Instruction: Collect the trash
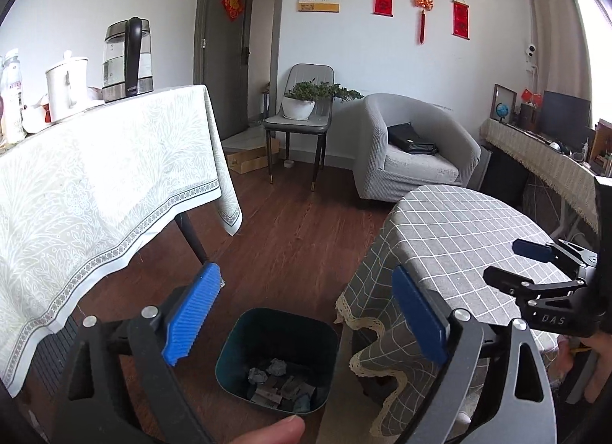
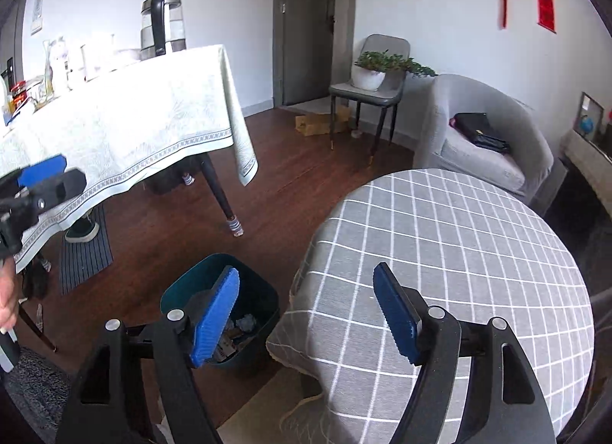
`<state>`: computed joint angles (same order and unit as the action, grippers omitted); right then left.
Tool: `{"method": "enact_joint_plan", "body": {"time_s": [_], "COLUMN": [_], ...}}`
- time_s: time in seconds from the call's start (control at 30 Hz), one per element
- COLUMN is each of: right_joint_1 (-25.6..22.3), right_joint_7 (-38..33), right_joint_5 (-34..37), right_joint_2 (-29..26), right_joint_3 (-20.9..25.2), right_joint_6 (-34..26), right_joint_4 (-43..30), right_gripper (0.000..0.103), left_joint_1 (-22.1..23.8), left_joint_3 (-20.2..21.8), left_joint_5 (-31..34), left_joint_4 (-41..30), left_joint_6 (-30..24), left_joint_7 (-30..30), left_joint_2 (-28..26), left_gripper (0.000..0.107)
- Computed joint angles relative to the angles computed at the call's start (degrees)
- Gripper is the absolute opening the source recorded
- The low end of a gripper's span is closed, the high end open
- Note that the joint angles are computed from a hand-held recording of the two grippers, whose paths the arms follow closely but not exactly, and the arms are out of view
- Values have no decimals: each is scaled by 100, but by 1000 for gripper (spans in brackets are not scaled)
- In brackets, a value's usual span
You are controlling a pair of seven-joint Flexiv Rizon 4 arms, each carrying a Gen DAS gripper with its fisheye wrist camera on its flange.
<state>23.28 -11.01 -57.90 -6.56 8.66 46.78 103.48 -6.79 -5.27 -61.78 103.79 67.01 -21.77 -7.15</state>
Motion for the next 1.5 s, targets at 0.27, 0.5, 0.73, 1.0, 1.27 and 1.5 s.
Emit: {"method": "enact_joint_plan", "body": {"time_s": [0.27, 0.5, 0.73, 1.0, 1.27, 1.5], "right_joint_1": [-364, -638, -798, -987, -962, -1033], "right_joint_7": [1002, 1406, 1527, 1777, 1478, 1604], "right_joint_5": [-318, -149, -313, -690, -681, -689], "right_joint_2": [1277, 2234, 2526, 2569, 2444, 2542], "right_joint_3": [455, 900, 1100, 956, 1029, 1036], "right_joint_6": [-728, -947, -1129, -183, -166, -96], "right_joint_4": [1199, 2010, 2299, 2515, 2410, 2484], "right_gripper": [95, 99, 99, 99, 99, 99], "left_joint_1": [-399, -652, -967, -778, -777, -861], "left_joint_3": [81, 178, 107, 192, 156, 159], "left_joint_5": [-1143, -1199, -1690, -811, -587, -842], "left_joint_4": [667, 1116, 1253, 1305, 1373, 1375], "left_joint_6": [621, 1047, 1568, 1380, 1491, 1543], "left_joint_7": [677, 1100, 1735, 820, 751, 1007], "left_joint_2": [557, 698, 720, 662, 681, 704], "left_gripper": [99, 100, 100, 100, 100, 100]}}
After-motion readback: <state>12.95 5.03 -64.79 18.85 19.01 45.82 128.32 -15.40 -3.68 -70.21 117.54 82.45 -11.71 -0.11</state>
